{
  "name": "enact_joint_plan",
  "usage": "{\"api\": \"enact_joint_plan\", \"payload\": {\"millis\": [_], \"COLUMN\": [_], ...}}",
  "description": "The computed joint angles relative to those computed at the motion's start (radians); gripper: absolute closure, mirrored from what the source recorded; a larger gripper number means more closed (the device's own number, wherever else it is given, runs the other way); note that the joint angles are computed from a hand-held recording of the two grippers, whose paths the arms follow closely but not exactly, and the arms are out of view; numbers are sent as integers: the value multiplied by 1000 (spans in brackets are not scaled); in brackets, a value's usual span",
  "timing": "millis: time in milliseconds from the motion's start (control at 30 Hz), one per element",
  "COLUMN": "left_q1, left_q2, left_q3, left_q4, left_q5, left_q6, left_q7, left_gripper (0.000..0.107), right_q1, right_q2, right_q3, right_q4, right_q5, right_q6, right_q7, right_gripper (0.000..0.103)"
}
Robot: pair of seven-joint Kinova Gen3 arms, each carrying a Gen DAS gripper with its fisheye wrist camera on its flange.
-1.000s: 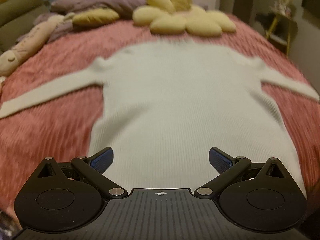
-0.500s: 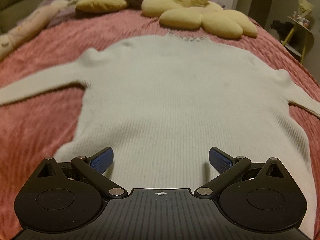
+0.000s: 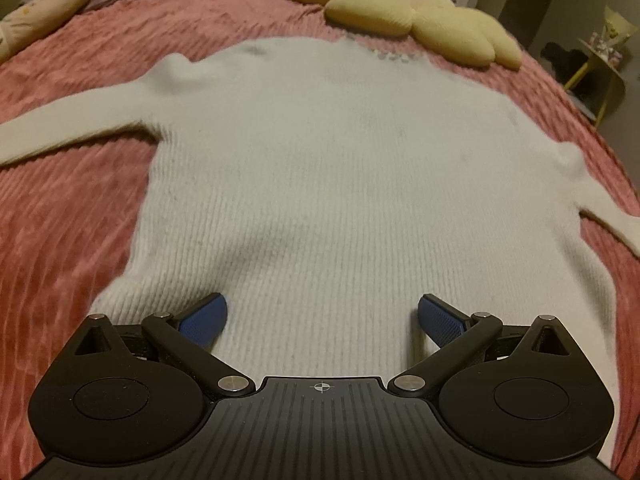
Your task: Fold small clothes
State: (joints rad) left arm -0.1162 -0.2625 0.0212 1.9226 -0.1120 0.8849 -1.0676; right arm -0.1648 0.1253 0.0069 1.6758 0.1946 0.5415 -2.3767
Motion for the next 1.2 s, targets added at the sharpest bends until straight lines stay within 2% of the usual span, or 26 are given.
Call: {"api": "enact_joint_plan", "payload": {"millis": [133, 200, 300, 400, 467, 533, 600, 667, 767, 800, 900, 967, 1033, 1067, 1100, 1133, 1200], "left_q1": [10, 2, -99, -143, -169, -218, -216, -140, -15, 2, -24, -43, -73, -87, -97, -111, -140], "left_q2": [-29, -37, -38, -20, -1, 23, 64, 115, 208, 243, 315, 359, 387, 393, 401, 409, 433], "left_q3": [-63, -88, -53, -56, -61, -47, -68, -145, -275, -294, -255, -227, -199, -185, -170, -155, -122], "left_q4": [3, -2, -18, -44, -59, -68, -83, -96, -138, -156, -208, -250, -265, -268, -273, -282, -309], "left_q5": [73, 123, 223, 325, 395, 476, 557, 639, 761, 795, 805, 785, 817, 831, 834, 840, 835], "left_q6": [-46, -68, -85, -80, -77, -76, -79, -97, -80, -71, -51, -21, 3, 13, 17, 32, 69], "left_q7": [-75, -127, -243, -365, -446, -525, -586, -626, -669, -687, -696, -669, -680, -687, -689, -698, -684], "left_gripper": [4, 4, 4, 4, 4, 4, 4, 4, 5, 8, 18, 26, 40, 44, 57, 74, 89], "right_q1": [-151, -204, -330, -448, -489, -510, -480, -448, -391, -381, -339, -270, -184, -156, -141, -141, -162], "right_q2": [-11, -2, 46, 125, 179, 177, 132, 73, 4, -20, -71, -93, -103, -106, -96, -89, -78], "right_q3": [-28, -87, -123, -140, -151, -139, -152, -136, -125, -120, -102, -136, -192, -207, -208, -192, -142], "right_q4": [-25, -35, -56, -106, -145, -135, -86, -21, 34, 50, 95, 118, 131, 133, 128, 123, 117], "right_q5": [162, 239, 353, 408, 393, 365, 330, 262, 166, 140, 26, -55, -136, -177, -217, -258, -321], "right_q6": [-58, -98, -121, -40, 33, 50, 2, -71, -112, -112, -131, -136, -138, -135, -130, -127, -126], "right_q7": [53, 105, 182, 277, 359, 405, 424, 426, 388, 372, 401, 438, 495, 525, 551, 575, 599], "right_gripper": [95, 95, 95, 89, 58, 46, 40, 32, 32, 32, 32, 32, 32, 32, 32, 32, 32]}}
